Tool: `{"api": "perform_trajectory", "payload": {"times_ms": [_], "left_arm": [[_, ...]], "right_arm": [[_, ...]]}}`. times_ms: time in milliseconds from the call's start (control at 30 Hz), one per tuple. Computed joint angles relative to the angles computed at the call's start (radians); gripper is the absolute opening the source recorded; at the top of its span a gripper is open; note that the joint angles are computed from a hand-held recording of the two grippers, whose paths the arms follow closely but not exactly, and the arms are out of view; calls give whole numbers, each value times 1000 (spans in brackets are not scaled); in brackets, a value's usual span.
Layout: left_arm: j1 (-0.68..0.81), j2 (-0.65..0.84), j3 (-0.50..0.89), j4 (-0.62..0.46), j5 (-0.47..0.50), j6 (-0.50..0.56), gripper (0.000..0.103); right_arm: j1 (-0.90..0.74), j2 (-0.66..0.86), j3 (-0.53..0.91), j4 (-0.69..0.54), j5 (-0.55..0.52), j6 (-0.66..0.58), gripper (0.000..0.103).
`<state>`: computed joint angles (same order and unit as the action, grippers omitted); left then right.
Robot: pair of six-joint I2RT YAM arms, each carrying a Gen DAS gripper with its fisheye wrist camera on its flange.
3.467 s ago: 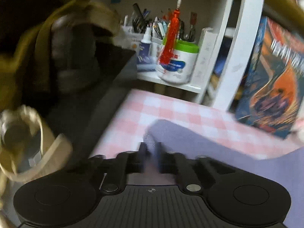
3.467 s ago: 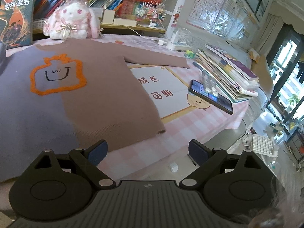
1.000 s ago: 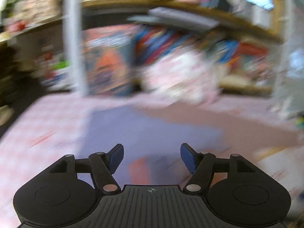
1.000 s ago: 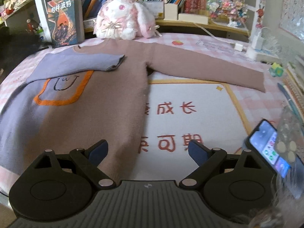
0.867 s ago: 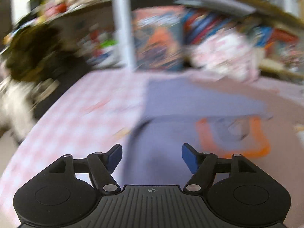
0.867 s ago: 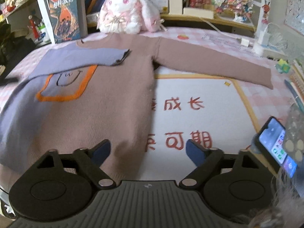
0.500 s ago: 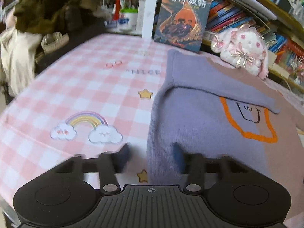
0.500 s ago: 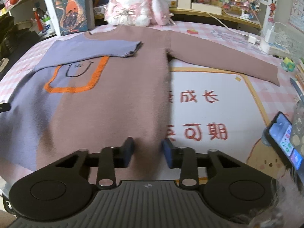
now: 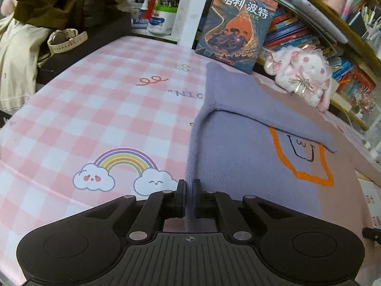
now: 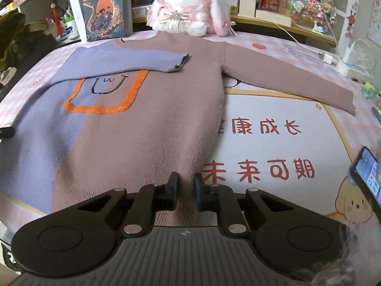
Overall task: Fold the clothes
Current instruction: 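Grasp the lavender side edge with the left gripper and fold it toward the middle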
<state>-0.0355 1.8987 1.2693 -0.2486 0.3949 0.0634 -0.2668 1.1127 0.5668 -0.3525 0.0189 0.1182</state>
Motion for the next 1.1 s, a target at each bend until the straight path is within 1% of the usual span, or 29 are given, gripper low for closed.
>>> {"api": "perform_trajectory", "payload": {"times_ms": [200,267,333,400,433,467,500,567,633,700,733,900,933,1033,1100], "left_arm": [[7,19,13,7,23,52,5],[4,15,15,8,10,62,9],[-1,-2,4,24,-13,65,10],[-6,-52,-47,92,-25,54,13],[-11,-77,-71,124,-28,49,19],[-18,-102,-90,149,-28,43,28],[-26,-124,-106,169,-26,39,34],[-50,-160,-130,189,-12,36,55],[-76,-189,-161,214,5,47,66],[-102,-208,-189,228,20,58,67],[-115,-214,-199,228,28,65,70],[-147,-213,-211,181,59,109,76],[-152,-214,-212,176,58,112,77],[-162,-218,-216,171,53,116,81],[-169,-221,-221,173,36,106,81]], "right_arm": [[74,-6,-2,-14,79,79,13],[88,-8,-2,-17,104,102,13],[102,-8,-2,-20,129,125,16],[109,-27,-4,-32,156,158,26],[110,-45,-6,-41,171,178,27],[109,-71,-10,-53,183,194,31],[108,-97,-13,-65,197,211,35],[116,-142,-15,-99,243,243,40],[132,-183,-10,-147,293,288,44],[144,-215,-7,-196,328,329,49],[148,-231,-6,-218,341,347,50],[158,-275,-10,-287,372,386,63],[158,-283,-11,-299,377,392,63],[130,-289,-14,-301,366,383,66],[97,-282,-14,-282,347,357,69]]}}
